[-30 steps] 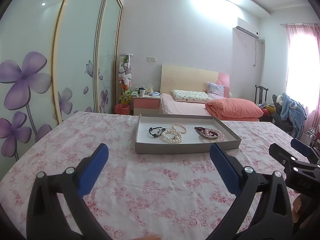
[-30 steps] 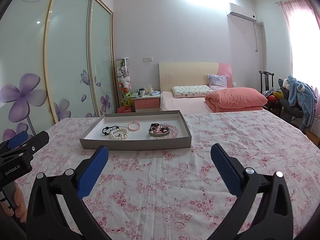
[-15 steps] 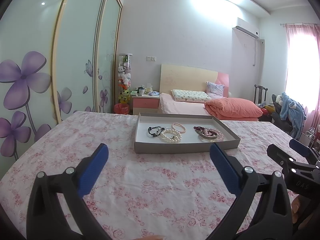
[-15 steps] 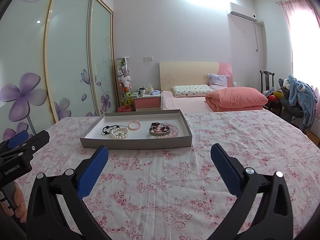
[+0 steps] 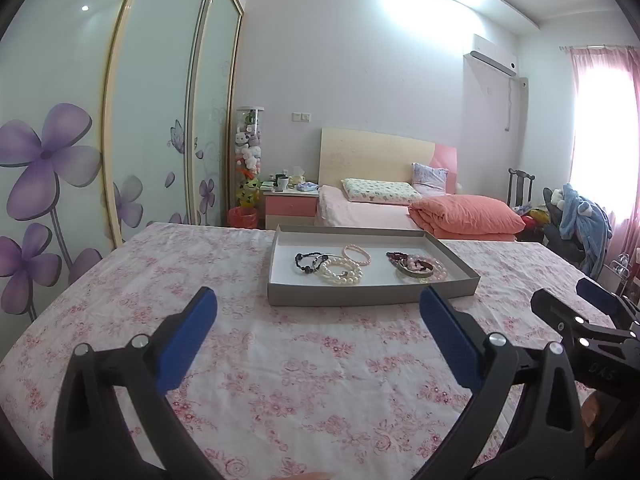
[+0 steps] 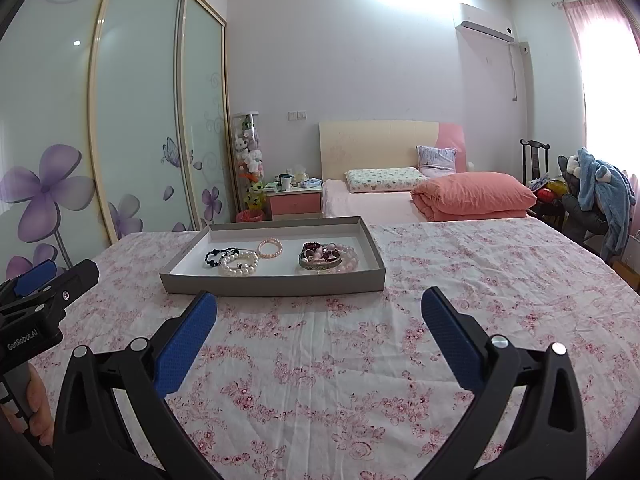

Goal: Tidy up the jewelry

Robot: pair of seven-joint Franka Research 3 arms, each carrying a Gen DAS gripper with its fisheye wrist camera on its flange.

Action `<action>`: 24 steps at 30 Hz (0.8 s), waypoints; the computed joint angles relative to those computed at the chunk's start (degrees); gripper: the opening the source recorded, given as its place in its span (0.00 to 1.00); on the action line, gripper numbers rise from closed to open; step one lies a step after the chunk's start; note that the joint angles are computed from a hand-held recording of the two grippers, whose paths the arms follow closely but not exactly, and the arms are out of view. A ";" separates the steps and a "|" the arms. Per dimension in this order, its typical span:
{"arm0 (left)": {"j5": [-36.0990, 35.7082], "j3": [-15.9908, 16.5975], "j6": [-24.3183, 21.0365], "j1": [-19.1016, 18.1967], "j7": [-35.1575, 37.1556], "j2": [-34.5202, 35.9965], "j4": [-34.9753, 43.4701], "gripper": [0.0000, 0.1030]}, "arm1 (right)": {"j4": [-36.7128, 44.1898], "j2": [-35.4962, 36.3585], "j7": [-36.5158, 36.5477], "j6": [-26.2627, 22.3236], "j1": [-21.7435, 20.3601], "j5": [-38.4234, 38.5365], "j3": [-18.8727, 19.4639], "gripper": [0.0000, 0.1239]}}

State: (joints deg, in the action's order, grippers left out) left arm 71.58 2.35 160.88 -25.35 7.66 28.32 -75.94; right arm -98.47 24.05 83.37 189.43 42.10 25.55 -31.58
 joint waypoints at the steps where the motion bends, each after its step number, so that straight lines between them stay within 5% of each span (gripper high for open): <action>1: -0.11 -0.04 -0.04 0.02 0.14 0.02 0.06 0.96 | 0.10 0.08 -0.01 -0.03 -0.07 0.01 0.04 0.82; 24: -0.54 0.04 -0.05 -0.10 0.55 0.10 0.19 0.96 | 0.14 -0.01 0.61 -0.28 -0.41 -0.70 0.27 0.82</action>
